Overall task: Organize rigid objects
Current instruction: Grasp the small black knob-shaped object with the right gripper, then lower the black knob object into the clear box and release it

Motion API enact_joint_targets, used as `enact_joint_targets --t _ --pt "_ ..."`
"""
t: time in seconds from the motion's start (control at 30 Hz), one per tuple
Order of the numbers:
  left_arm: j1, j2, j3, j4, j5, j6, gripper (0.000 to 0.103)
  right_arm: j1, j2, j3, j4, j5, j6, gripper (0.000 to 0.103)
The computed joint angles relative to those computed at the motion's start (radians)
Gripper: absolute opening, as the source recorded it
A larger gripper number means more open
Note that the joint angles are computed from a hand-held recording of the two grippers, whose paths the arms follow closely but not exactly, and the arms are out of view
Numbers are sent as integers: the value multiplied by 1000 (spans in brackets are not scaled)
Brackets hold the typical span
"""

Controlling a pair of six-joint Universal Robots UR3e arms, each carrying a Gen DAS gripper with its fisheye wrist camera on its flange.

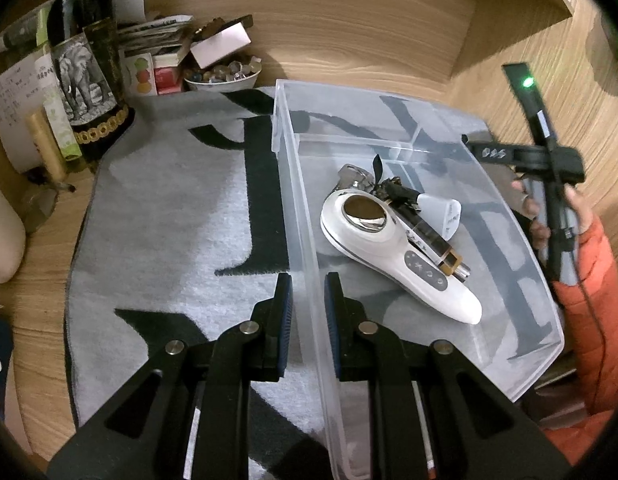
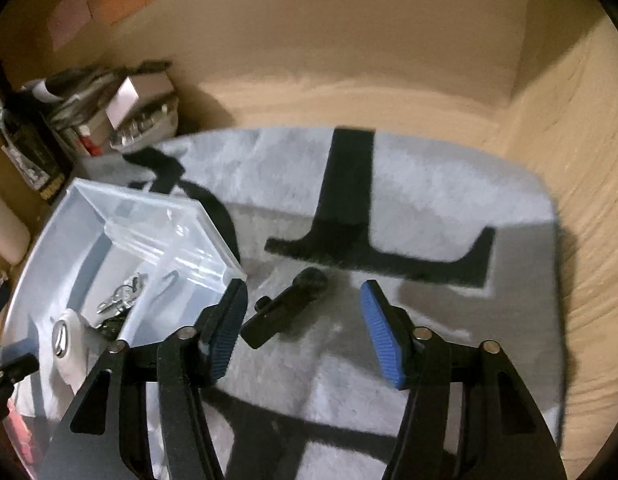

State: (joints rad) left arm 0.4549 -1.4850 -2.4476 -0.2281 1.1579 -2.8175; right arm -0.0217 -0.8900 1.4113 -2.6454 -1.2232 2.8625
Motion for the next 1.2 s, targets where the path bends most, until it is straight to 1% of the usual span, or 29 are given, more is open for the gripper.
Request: enact_joint_targets --t 0.03,0.1,0.13,0.17,0.2,0.23,0.27,0.33,0.43,0.47,0.7,0.8,0.9,1.03,1.2 --pt "2 -2 3 -7 -5 2 16 4 16 -17 22 -4 -5 43" --pt "0 -5 7 -9 -4 4 16 6 34 -30 48 3 -22 40" --pt "-4 -7 8 -6 0 2 16 1 33 -17 40 21 -28 37" --pt "-7 -10 10 -3 4 1 16 1 28 -6 31 27 -33 27" --pt "-8 -11 11 -3 5 0 16 -1 20 6 25 38 -43 21" --pt "-8 -12 12 -4 4 -1 16 -2 11 13 25 47 -50 16" --pt "-8 -11 12 -5 3 -1 16 5 3 23 9 31 -50 13" --pt "-8 -9 10 -3 5 -3 16 21 -16 63 -59 -18 -53 13" --pt "-11 -8 7 3 9 -6 16 19 -46 112 -105 -25 -61 13" --pt "-13 -9 7 5 12 -8 16 16 -60 115 -86 -19 -70 13" --pt "-37 1 -2 26 31 -18 16 -2 -190 242 -183 1 -59 13" --pt "-59 -6 -5 58 61 -29 16 -10 -259 295 -213 27 -59 13" --pt "-63 -3 -5 60 67 -32 16 -12 -328 354 -245 59 -70 13" --pt "-72 -1 -4 63 75 -40 16 9 -380 403 -274 79 -91 13" --pt "-92 2 0 58 84 -45 16 55 -401 431 -291 82 -114 13"
